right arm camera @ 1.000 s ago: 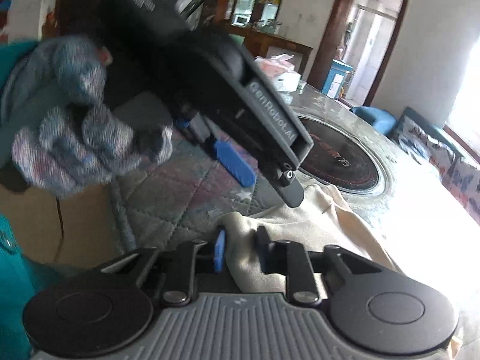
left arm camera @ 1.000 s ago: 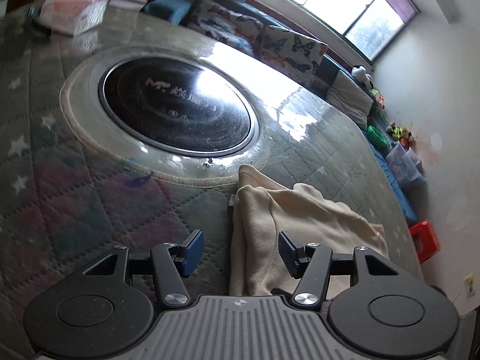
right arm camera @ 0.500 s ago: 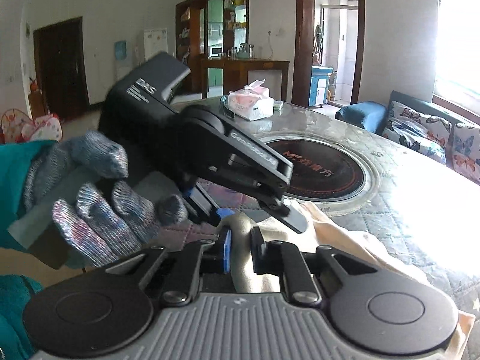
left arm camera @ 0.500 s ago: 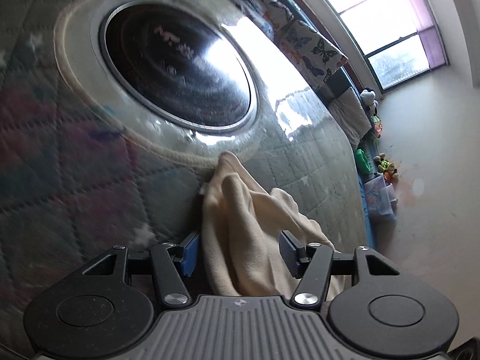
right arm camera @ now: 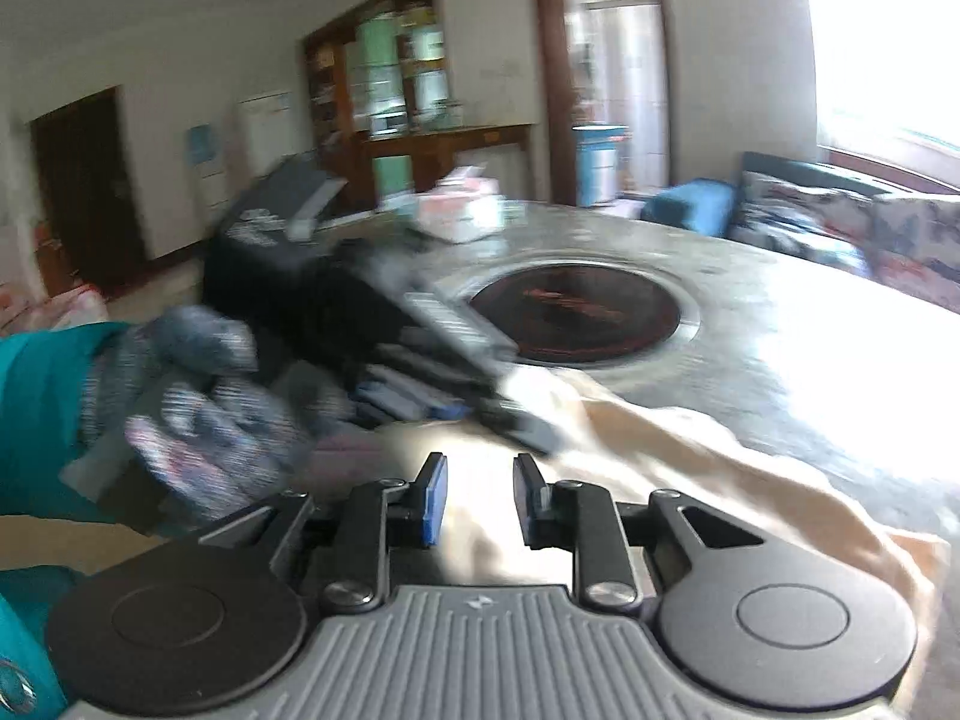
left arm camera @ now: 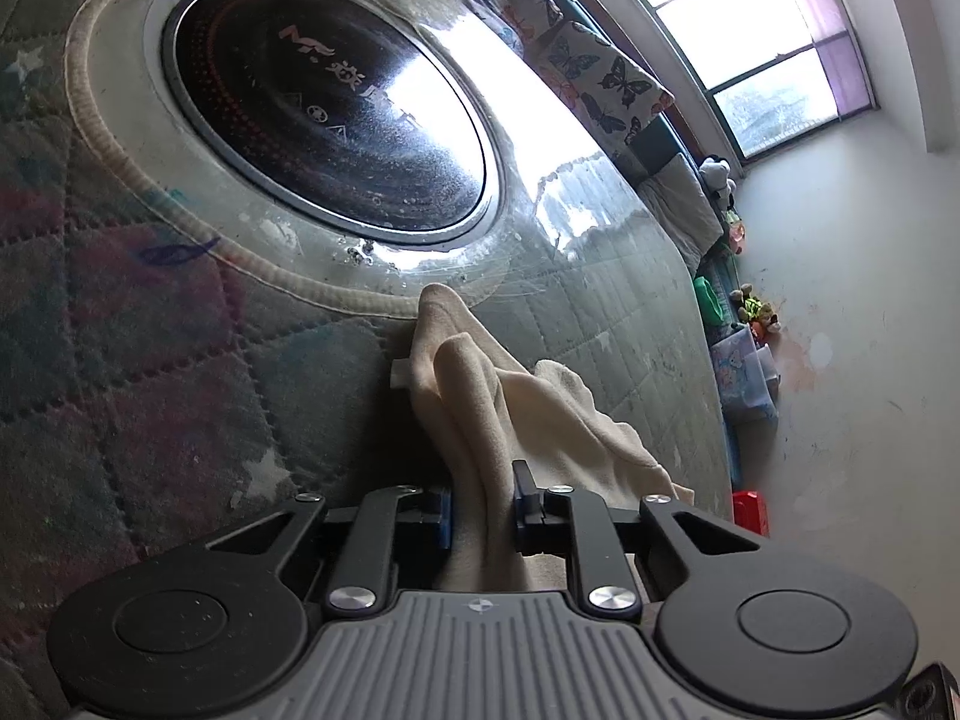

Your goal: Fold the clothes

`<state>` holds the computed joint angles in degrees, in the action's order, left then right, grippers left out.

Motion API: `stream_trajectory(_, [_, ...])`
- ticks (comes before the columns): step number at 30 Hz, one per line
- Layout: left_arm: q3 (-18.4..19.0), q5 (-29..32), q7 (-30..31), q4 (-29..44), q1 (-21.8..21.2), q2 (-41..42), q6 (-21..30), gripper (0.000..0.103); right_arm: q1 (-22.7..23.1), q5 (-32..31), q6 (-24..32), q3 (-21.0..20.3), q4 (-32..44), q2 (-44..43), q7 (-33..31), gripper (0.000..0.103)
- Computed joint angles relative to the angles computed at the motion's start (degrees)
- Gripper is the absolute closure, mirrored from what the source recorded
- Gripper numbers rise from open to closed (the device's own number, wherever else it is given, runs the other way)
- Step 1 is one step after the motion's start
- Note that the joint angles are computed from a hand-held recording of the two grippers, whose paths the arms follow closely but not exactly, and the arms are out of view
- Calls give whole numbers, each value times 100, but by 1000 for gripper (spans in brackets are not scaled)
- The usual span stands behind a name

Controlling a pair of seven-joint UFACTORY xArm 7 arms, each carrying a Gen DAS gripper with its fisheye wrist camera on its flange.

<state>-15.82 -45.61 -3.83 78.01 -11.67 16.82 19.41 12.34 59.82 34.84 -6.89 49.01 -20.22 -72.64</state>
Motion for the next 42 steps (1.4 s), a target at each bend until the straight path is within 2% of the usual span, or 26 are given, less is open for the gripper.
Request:
stream_trajectory(3, [-3, 20, 22, 7, 1, 4, 10, 84, -212, -135, -549, 19, -73, 29, 347, 80])
stream_trajectory(9, [3, 43, 45, 8, 6, -2, 33, 84, -586, -738, -1674, -36, 59, 621, 1224, 76])
stream_trajectory(10, [5, 48, 48, 7, 6, -5, 37, 84, -633, -821, -1828, -51, 88, 733, 1356, 71])
stream_trajectory(11, [11, 62, 40, 15, 2, -1, 45, 84, -638, -809, -1948, -88, 138, 865, 1403, 66])
stream_trajectory(14, [22, 99, 21, 36, -1, 8, 70, 83, -657, -559, -2178, -160, 180, 1091, 1342, 66])
stream_trajectory(17, [39, 176, -11, 68, -18, 27, 93, 83, -773, -249, -2105, -201, 284, 1252, 1245, 64])
stream_trajectory(22, [143, 622, -199, 142, -130, 60, 112, 83, -1090, 138, -1623, -137, 438, 1354, 1207, 64])
stream_trajectory(26, [256, 1169, -487, 225, -256, 84, 139, 84, -1260, 306, -1326, -31, 545, 1419, 1052, 88])
stream_trajectory(27, [287, 1324, -569, 250, -292, 90, 138, 84, -1295, 334, -1251, -10, 533, 1382, 1022, 91])
stream_trajectory(31, [326, 1883, -658, 434, -393, 119, 96, 85, -1326, 519, -1273, 13, 438, 1149, 899, 93])
stream_trajectory(36, [329, 2541, -684, 1197, -595, 500, 205, 86, -1276, 756, -1450, -90, 463, 932, 660, 93])
stream_trajectory(42, [314, 3127, -770, 2681, -971, 1391, 559, 86, -1270, 800, -1888, -267, 631, 840, 460, 93])
